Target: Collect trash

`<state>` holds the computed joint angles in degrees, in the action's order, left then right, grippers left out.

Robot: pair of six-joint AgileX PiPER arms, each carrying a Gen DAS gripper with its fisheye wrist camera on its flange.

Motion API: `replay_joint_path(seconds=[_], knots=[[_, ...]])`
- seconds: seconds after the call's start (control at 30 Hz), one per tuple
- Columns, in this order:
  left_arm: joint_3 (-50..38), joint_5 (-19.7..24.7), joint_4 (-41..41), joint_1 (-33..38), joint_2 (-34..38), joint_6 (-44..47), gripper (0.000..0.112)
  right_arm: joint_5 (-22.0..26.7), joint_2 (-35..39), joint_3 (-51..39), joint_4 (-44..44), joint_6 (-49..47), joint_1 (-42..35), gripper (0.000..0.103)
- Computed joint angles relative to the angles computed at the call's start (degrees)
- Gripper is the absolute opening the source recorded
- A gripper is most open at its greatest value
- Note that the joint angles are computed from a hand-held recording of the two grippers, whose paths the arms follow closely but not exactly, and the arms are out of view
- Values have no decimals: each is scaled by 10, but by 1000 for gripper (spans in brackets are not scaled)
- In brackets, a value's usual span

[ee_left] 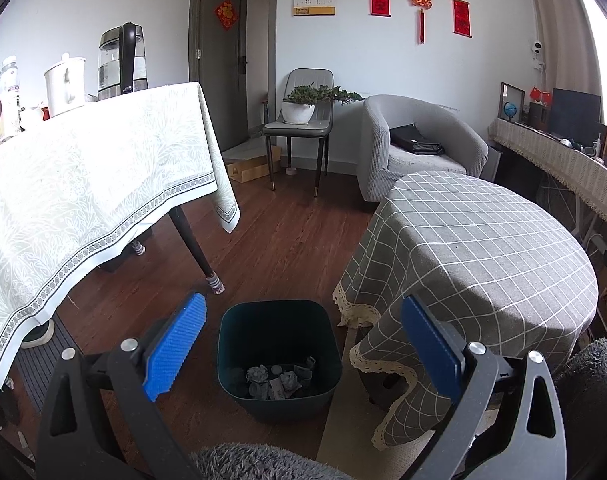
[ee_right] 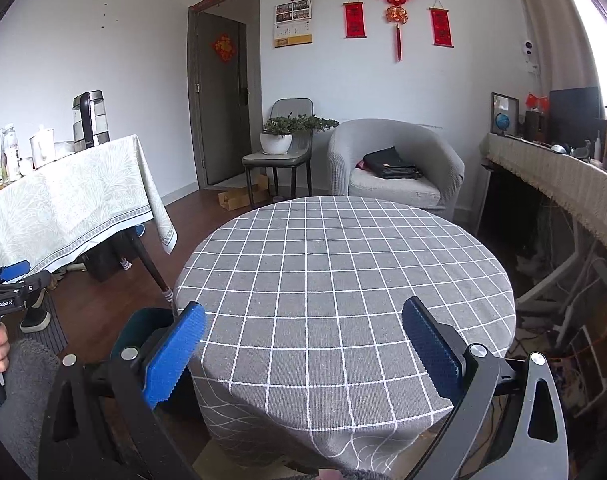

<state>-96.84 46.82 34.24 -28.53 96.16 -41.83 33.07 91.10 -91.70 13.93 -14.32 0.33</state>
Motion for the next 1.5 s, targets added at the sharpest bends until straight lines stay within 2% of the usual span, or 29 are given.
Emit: replay_joint_path(seconds=[0.13, 0.43, 1.5], knots=[[-2, 5, -1, 0, 2, 0, 100, 1, -6, 7, 34, -37, -4, 99], [-4, 7, -4, 0, 4, 4, 100, 10, -5, 4, 64, -54, -19, 100], [-10, 14, -1, -6, 10, 4, 100, 19, 0, -4, 66, -57, -24, 100]])
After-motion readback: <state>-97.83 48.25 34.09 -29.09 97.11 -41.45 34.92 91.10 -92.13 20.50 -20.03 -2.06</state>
